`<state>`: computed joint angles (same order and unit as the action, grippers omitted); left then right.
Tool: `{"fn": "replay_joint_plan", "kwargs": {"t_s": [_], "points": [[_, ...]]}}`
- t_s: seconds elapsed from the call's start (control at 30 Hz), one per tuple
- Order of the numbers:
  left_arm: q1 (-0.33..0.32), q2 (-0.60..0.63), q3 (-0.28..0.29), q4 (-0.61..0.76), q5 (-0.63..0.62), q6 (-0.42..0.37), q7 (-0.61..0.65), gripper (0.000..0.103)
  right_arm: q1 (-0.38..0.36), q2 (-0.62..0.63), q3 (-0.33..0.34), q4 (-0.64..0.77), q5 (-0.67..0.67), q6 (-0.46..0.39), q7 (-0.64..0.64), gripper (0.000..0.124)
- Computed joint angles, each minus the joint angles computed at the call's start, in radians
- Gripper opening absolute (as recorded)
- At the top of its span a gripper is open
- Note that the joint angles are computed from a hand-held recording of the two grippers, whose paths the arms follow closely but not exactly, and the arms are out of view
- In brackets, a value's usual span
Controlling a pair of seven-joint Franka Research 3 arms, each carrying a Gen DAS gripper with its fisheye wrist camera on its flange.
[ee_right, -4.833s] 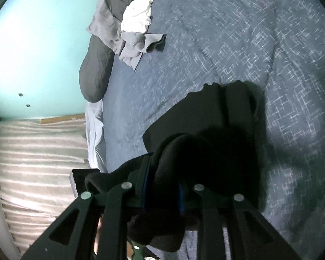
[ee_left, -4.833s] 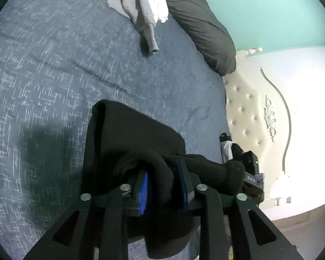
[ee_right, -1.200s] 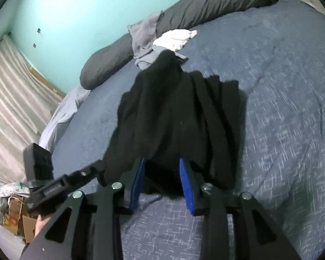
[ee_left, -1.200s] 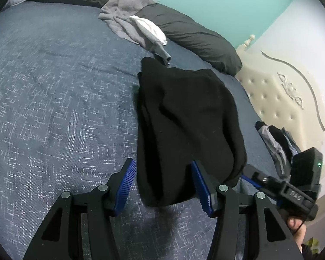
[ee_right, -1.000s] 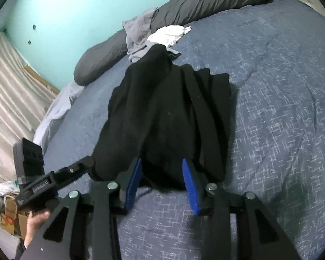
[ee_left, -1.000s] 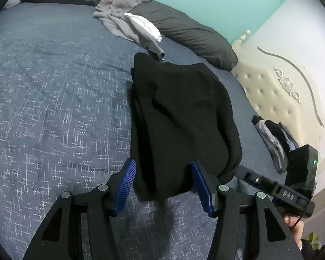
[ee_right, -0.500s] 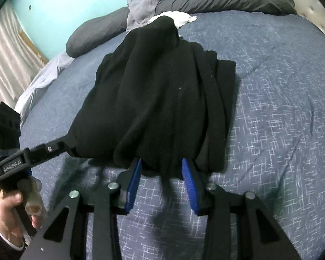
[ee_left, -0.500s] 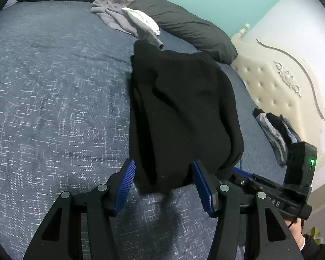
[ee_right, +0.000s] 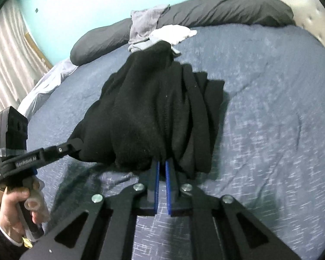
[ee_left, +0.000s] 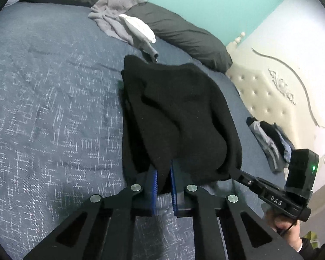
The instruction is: Fold clothes
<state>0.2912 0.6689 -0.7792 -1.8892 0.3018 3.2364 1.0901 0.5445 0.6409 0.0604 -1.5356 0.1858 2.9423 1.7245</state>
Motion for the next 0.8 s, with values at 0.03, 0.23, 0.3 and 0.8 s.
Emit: {"fn": "replay_joint_plan", "kwargs": {"t_s": [0.03,0.23,0.3,0.8], "points": [[0.007,0.005,-0.007,0.002,-0.001,0.002,-0.001,0.009,0.006,-0.004,-0.009,-0.003,-0.006,0.001,0.003,0.004],[0.013,0.013,-0.008,0.008,0.008,0.019,-0.021,0.008,-0.066,-0.001,0.069,-0.014,0.069,0.0,-0.031,0.004],[0.011,0.015,-0.007,0.012,0.015,0.02,-0.027,0.008,-0.118,-0.002,0.135,-0.025,0.126,0.038,-0.079,0.004],[-0.012,0.011,0.016,0.025,0.042,0.027,-0.067,0.007,-0.023,0.053,0.057,0.064,0.148,-0.094,-0.041,0.038]]}}
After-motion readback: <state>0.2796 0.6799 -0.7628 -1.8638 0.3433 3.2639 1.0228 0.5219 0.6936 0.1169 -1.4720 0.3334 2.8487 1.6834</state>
